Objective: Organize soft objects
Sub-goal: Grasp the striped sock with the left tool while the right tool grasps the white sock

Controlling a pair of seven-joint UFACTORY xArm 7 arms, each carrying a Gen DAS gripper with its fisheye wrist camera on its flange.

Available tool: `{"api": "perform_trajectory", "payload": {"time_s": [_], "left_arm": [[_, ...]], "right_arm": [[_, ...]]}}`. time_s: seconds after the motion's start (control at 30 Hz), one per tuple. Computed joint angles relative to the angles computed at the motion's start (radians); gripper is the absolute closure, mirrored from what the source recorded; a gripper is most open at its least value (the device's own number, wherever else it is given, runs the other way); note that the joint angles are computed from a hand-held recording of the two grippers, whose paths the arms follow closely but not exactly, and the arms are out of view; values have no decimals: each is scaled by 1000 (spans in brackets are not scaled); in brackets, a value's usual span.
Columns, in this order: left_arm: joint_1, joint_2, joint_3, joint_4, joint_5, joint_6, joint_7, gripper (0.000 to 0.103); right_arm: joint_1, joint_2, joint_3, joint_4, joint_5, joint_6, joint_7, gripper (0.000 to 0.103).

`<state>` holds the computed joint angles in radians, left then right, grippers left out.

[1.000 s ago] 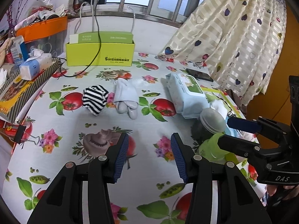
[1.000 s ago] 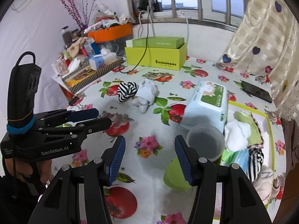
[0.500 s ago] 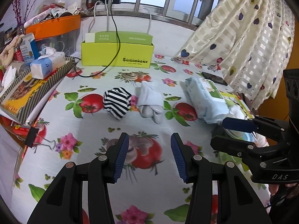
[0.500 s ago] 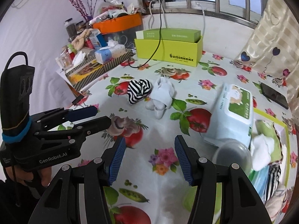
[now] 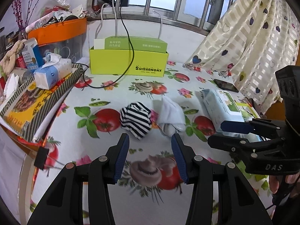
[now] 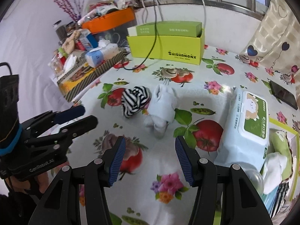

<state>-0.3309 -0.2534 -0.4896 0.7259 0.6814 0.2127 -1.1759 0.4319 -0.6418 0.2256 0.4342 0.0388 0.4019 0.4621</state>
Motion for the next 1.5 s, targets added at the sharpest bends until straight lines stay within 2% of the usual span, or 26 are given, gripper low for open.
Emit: {"api": "perform_trajectory", "payload": {"time_s": [0.13, 0.23, 0.37, 0.47, 0.6, 0.83, 0.87, 0.97, 1.3, 1.5], "left_arm": [[9, 40, 27, 25, 9, -12, 37, 55], [-2, 85, 57, 49, 5, -26, 70, 55], [-28, 154, 100, 91, 13, -35, 99, 55], [-63, 199, 149, 114, -22, -48, 143, 55], [-93, 232, 198, 129, -21, -62, 143, 55], [-129, 279, 255, 148, -31, -88, 152, 55], [-134, 286, 260, 151, -43, -91, 165, 55], [-153, 304, 276, 164, -54, -87, 180, 55], [-213, 380, 318, 228, -130, -61, 257, 55], [-274, 433, 366, 287, -66, 2, 206, 55]], "right_arm": [[-20, 65, -10, 39, -2, -8, 0, 48], [-37, 122, -12, 80, -13, -2, -10, 43], [-41, 200, -28, 132, -5, -11, -32, 40], [-30, 275, -56, 184, 32, -14, -64, 40], [-34, 355, -73, 233, 83, -19, -85, 40], [-77, 462, -70, 288, 108, -15, -36, 40], [-77, 471, -73, 289, 117, -18, -42, 44], [-74, 481, -76, 289, 142, -27, -63, 67], [-94, 376, -46, 248, 39, -25, -15, 70], [-85, 320, -48, 216, 33, -22, -15, 70]]}}
